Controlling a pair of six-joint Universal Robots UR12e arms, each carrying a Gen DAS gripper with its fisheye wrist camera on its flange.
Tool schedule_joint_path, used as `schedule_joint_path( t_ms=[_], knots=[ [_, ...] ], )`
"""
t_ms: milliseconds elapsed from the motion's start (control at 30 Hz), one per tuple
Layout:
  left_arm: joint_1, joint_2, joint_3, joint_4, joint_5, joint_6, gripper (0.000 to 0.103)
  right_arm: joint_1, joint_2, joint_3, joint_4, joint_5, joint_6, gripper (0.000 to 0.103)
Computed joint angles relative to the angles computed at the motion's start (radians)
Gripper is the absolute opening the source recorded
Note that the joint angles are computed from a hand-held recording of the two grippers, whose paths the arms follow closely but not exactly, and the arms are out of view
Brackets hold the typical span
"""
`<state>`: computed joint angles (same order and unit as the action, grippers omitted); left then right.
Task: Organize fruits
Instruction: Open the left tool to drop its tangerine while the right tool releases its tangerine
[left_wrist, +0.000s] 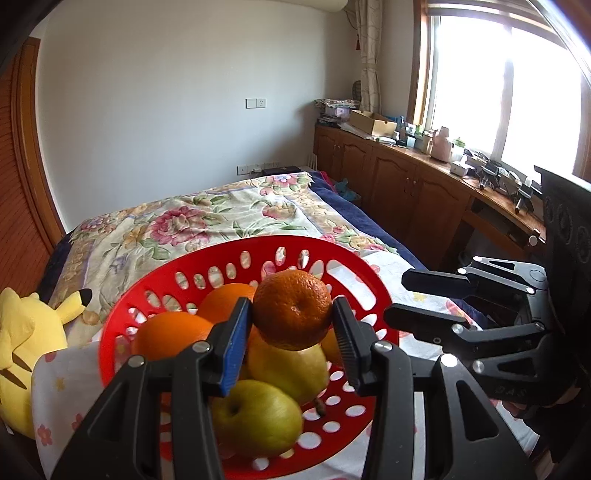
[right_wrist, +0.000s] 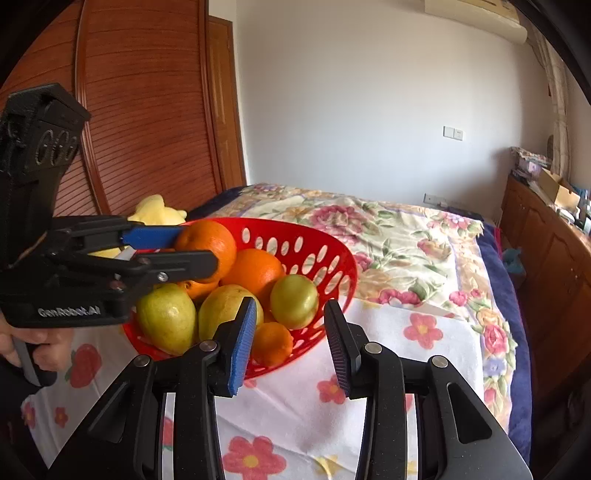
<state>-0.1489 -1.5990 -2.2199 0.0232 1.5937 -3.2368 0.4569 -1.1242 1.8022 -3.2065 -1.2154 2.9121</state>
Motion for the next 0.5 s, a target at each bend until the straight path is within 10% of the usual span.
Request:
schedule_joint_path(
  t_ms=[500],
  knots=[
    [-0.039,-0.065,0.071,-0.070,0.002,-0.015,0.046,-0.018,-0.009,0.024,-0.008,-0.012,0.026,0.039]
  ],
)
